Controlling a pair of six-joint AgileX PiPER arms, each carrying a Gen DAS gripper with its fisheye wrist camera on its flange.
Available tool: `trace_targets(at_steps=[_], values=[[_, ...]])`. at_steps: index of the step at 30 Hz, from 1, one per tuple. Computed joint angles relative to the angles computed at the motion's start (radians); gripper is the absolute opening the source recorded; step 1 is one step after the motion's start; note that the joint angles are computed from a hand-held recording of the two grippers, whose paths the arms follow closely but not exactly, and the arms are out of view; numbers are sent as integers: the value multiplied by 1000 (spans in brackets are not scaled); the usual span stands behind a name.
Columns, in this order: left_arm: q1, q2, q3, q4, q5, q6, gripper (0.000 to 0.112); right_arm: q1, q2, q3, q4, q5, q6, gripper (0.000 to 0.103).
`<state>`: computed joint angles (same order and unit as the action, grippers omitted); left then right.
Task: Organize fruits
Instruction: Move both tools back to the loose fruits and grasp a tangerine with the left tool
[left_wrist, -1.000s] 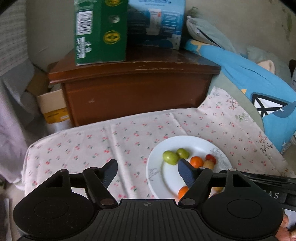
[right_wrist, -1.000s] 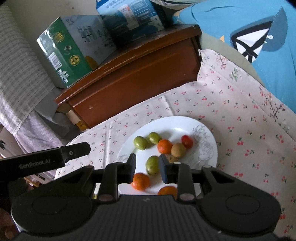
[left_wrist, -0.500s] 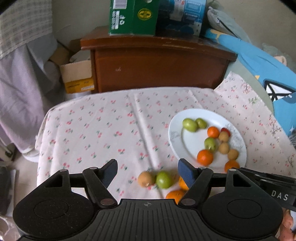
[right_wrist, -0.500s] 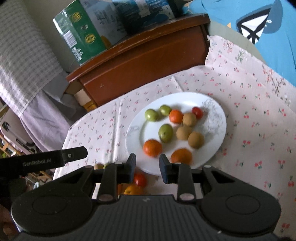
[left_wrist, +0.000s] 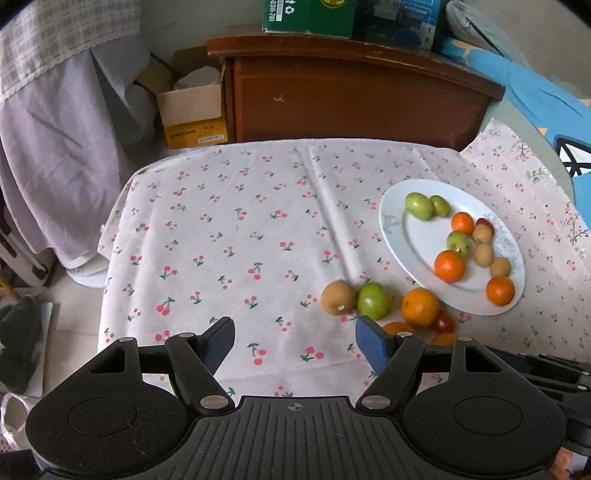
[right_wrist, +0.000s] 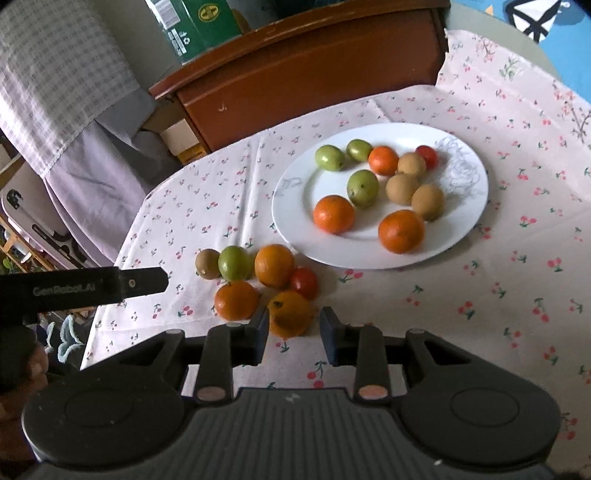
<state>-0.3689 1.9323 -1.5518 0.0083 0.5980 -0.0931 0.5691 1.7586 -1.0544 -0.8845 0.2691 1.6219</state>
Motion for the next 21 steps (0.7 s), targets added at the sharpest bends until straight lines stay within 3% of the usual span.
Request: trace_targets(at_steps=[8, 14, 21], values=[[10, 15, 5, -6, 5, 12, 73, 1, 51, -45, 37, -8, -62, 34], [4, 19, 11, -21, 0, 27, 73, 20, 73, -65, -35, 21, -24, 30], [-15, 20, 37, -63, -25, 92, 73, 17, 39, -44, 39, 29, -96, 29]])
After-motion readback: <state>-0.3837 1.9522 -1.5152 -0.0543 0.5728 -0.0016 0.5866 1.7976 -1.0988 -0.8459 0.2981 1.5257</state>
